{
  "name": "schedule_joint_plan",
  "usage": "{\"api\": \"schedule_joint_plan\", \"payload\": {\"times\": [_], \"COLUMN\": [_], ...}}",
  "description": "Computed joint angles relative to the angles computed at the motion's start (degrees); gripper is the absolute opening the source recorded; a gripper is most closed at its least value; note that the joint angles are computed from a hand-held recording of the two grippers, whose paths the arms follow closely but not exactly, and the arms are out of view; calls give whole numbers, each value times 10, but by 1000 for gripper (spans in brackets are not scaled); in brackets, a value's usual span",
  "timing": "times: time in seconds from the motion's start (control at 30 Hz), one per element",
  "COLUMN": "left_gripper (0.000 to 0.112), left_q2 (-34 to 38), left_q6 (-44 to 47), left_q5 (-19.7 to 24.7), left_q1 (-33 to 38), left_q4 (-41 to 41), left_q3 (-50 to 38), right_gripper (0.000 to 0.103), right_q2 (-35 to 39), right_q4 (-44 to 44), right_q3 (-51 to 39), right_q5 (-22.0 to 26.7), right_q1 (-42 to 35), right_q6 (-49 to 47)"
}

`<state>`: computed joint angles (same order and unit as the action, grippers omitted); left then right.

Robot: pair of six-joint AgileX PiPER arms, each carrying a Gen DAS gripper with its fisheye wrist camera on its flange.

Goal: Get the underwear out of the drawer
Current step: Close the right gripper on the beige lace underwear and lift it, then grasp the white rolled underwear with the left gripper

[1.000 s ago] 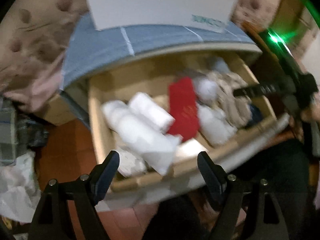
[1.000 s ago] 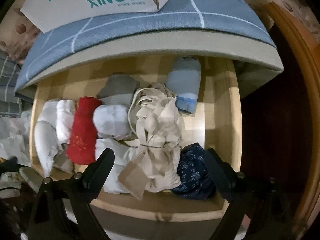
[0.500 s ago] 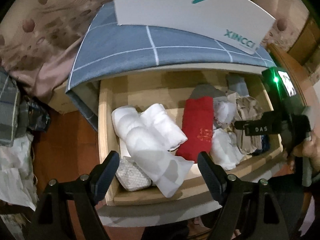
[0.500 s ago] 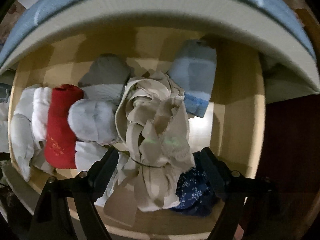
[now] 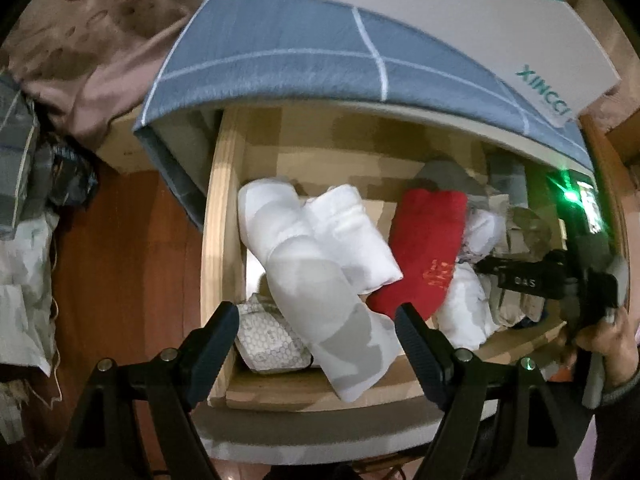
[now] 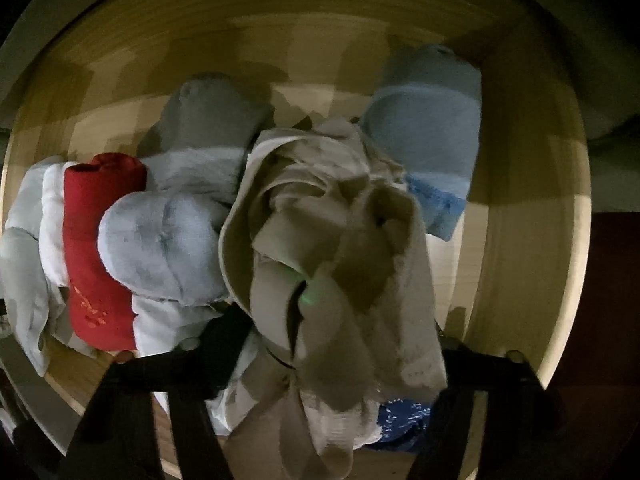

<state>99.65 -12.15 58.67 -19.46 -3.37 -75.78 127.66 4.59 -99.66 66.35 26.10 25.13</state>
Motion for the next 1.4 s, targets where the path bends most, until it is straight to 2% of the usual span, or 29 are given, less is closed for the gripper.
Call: {"api": "schedule_joint_plan", "payload": {"times": [0.1, 0.17, 0.37, 0.57, 0.67, 0.77, 0.83, 0.9, 0.93, 1.03, 1.23, 1.4], "left_gripper": [82, 82, 82, 82, 82, 82, 82, 60, 60, 60, 60, 58], "left_q2": [12, 19, 41, 50, 52, 51, 53, 55, 62, 69, 90, 121], "left_q6": [-13, -26, -57, -84, -80, -86, -93, -89, -86, -101, -126, -137], "left_q5": [1, 2, -2, -9, -4, -8, -11, -10, -1, 6, 8, 32], "left_q1": [9, 10, 13, 8, 10, 12, 15, 18, 20, 19, 8, -13], "left_q4": [-11, -8, -14, -4, -13, -14, -16, -25, -30, -22, -6, 16], "left_q3": [-5, -9, -25, -33, -38, -36, -35, -34, -40, -41, -46, -70], "right_gripper": [52, 51, 51, 51, 51, 51, 51, 51, 51, 52, 52, 52], "right_q2": [-4, -21, -62, -136, -177, -192, -175, -176, -171, -168, -217, -243], "right_q4": [13, 18, 47, 37, 31, 24, 42, 49, 51, 62, 96, 106], "right_q3": [7, 37, 72, 137, 165, 194, 189, 198, 197, 197, 238, 257], "right_q5": [-20, -47, -86, -132, -137, -150, -165, -184, -189, -193, -182, -166], "right_q1": [-7, -12, -22, -4, 12, 27, 28, 28, 32, 30, 4, -14], "right_q6": [-5, -8, -19, 2, 25, 33, 35, 45, 48, 39, 0, -24]}}
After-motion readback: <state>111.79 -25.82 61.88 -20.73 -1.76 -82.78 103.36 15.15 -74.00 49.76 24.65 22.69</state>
